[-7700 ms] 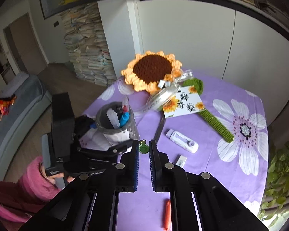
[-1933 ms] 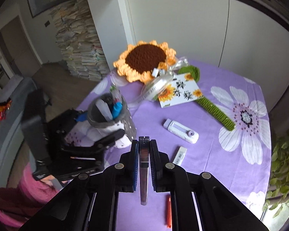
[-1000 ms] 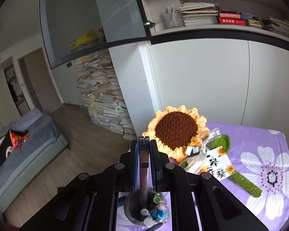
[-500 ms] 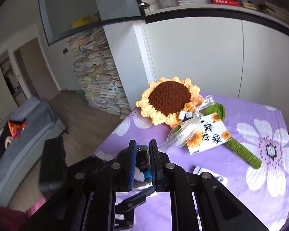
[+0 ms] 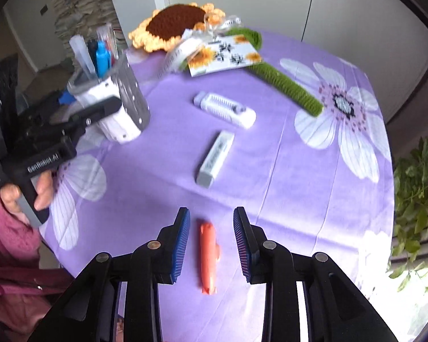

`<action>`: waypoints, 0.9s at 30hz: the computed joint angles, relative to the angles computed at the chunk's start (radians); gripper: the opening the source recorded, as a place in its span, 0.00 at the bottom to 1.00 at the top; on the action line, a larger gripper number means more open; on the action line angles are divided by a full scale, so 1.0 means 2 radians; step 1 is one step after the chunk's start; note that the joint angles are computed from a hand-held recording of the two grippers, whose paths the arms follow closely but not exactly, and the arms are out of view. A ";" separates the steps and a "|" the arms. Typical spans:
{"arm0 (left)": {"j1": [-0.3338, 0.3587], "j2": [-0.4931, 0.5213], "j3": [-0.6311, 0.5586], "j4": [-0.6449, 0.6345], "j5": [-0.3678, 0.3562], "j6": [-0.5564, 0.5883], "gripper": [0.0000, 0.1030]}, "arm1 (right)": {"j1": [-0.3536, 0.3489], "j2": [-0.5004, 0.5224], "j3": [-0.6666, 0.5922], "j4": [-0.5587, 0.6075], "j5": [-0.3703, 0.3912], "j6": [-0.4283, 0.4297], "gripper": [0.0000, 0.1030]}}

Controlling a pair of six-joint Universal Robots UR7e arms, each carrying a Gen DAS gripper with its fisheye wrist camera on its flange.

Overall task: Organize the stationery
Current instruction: 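Grasp the orange marker with the right gripper, then insert the orange marker into the pen holder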

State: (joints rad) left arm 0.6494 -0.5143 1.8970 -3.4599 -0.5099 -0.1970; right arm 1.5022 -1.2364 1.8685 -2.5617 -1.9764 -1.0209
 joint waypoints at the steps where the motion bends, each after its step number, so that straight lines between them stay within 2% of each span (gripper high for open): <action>1: 0.000 0.000 0.000 0.000 0.000 -0.001 0.71 | -0.004 0.000 -0.003 0.017 -0.001 0.006 0.30; 11: 0.000 0.000 0.000 0.000 0.000 0.000 0.71 | -0.011 0.014 0.004 0.003 -0.023 0.000 0.30; 12: 0.000 0.000 0.000 0.000 0.000 0.000 0.71 | -0.011 0.016 0.004 -0.003 -0.025 -0.001 0.24; 13: 0.000 0.000 0.000 0.000 0.000 0.000 0.71 | -0.011 0.017 0.006 -0.011 -0.027 -0.004 0.14; 16: 0.000 0.000 0.000 0.000 0.000 0.000 0.71 | -0.012 0.010 0.009 -0.016 -0.016 -0.003 0.14; 19: -0.001 0.000 0.000 0.000 0.000 -0.001 0.71 | -0.010 -0.010 0.015 -0.013 0.013 -0.003 0.14; 22: 0.000 0.000 0.001 0.000 0.000 0.000 0.71 | -0.004 -0.034 0.013 0.013 0.060 0.007 0.14; 27: 0.000 0.000 0.000 0.001 0.000 -0.001 0.71 | 0.022 -0.051 -0.014 0.071 0.183 0.038 0.14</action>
